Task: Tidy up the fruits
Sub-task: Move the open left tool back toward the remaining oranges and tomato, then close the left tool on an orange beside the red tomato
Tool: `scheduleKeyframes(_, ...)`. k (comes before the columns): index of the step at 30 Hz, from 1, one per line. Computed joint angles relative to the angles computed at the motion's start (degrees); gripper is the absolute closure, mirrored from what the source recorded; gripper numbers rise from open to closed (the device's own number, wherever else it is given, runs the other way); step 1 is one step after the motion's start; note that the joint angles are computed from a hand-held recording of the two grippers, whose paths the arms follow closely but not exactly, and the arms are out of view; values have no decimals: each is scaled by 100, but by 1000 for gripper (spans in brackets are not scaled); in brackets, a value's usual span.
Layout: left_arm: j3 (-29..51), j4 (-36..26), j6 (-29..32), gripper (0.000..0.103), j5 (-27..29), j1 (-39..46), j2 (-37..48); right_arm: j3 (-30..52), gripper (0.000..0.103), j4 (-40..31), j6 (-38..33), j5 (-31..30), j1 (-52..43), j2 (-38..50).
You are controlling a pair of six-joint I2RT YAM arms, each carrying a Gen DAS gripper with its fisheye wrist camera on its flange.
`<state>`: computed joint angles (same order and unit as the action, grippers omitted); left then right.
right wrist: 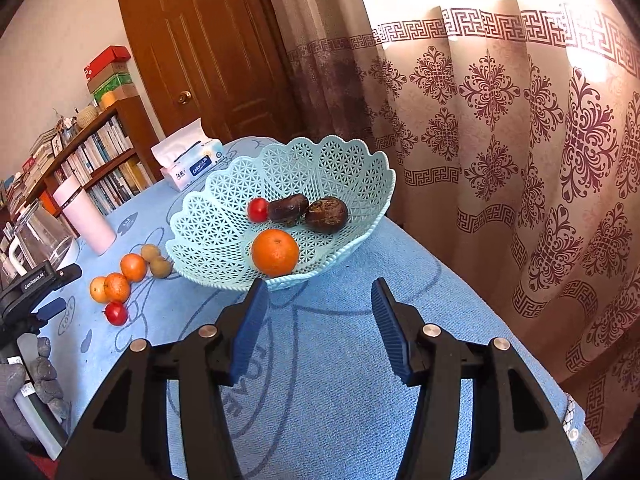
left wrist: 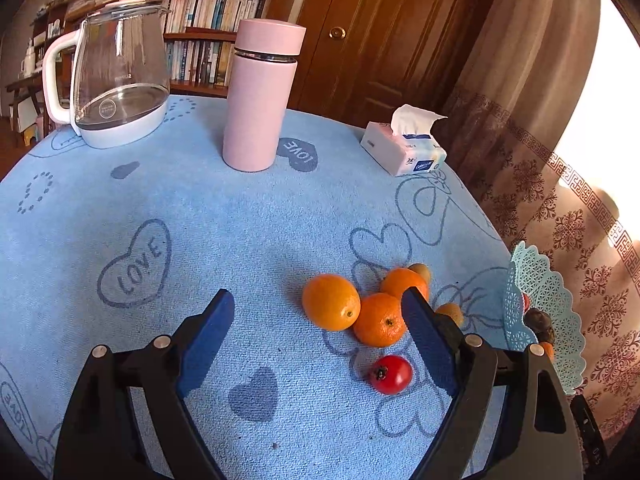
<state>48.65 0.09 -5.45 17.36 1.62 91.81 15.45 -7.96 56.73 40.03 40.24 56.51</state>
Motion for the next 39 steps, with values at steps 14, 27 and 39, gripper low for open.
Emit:
scheduleKeyframes(14, 1291, -700, -244, 40, 206, -239, 1303, 304, 47, -20, 136, 271, 291, 751)
scheduleKeyframes(27, 1392, -736, -377, 50, 1199, 208, 1564, 478, 47, -78, 147, 280, 290, 1087)
scheduleKeyframes(39, 1098, -1004, -126, 52, 1604, 622, 1095, 524, 47, -113, 158, 270, 269, 1178)
